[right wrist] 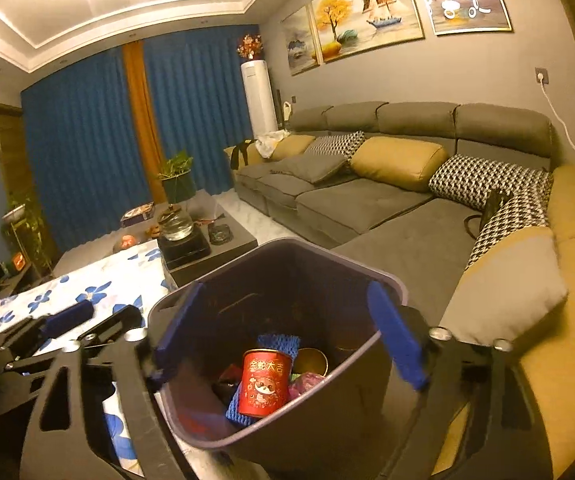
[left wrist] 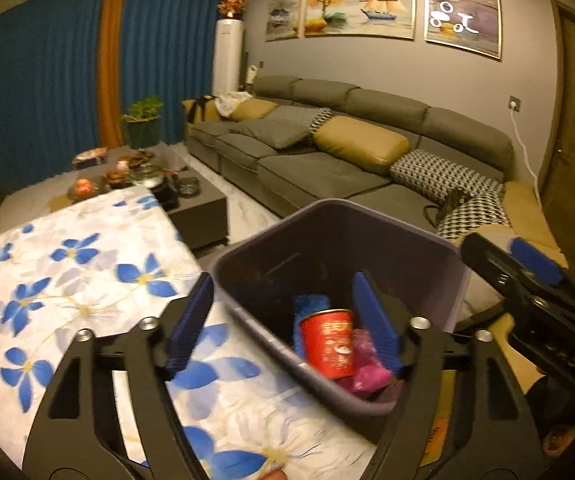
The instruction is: Collect trash
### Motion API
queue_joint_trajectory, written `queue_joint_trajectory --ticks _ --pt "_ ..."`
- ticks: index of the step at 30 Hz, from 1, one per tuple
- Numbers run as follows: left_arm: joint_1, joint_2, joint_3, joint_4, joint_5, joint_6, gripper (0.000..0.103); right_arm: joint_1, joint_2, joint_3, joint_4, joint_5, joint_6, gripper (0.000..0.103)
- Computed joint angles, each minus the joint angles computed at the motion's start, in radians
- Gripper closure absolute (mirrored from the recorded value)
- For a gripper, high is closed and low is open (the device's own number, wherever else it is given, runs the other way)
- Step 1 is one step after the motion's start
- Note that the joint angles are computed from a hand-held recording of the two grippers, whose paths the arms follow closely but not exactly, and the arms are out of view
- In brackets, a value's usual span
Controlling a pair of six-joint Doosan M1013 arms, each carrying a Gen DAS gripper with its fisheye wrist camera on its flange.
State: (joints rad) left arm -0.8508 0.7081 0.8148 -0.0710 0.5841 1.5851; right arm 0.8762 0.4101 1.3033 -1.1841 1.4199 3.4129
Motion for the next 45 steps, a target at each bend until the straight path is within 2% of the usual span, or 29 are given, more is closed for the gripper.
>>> queue_joint_trajectory --ticks 2,4,5,12,17,22,29,36,45 --pt "-0.002 -0.019 0.029 0.063 -0.008 -0.049 0.02 0.009 0.008 -0.017 0.007 0.018 -0.022 0.014" --pt "-0.004 -0.044 0.069 0.145 -0.019 -0.113 0.016 0.019 0.011 -0.023 0.005 0.025 -0.025 0.006" --pt "-0.004 -0.057 0.089 0.184 -0.026 -0.148 0.013 0.023 0.01 -0.021 0.003 0.027 -0.022 0.006" --pt "0.002 -0.157 0.246 0.441 -0.057 -0.41 0.006 0.054 0.04 -0.071 0.023 0.059 -0.065 0.006" --pt "0.011 -0.219 0.341 0.55 -0.075 -0.53 0.006 0.085 0.083 -0.129 0.027 0.079 -0.113 0.006" --pt "0.018 -0.274 0.42 0.608 -0.098 -0.607 0.006 0.113 0.122 -0.191 0.031 0.106 -0.14 0.006" --pt "0.034 -0.345 0.517 0.623 -0.149 -0.641 0.006 0.158 0.177 -0.273 -0.015 0.175 -0.164 0.006" --pt "0.046 -0.404 0.596 0.662 -0.181 -0.71 0.006 0.191 0.208 -0.32 -0.043 0.174 -0.185 0.006" --pt "0.057 -0.444 0.652 0.688 -0.201 -0.763 0.006 0.215 0.233 -0.363 -0.07 0.201 -0.215 0.006"
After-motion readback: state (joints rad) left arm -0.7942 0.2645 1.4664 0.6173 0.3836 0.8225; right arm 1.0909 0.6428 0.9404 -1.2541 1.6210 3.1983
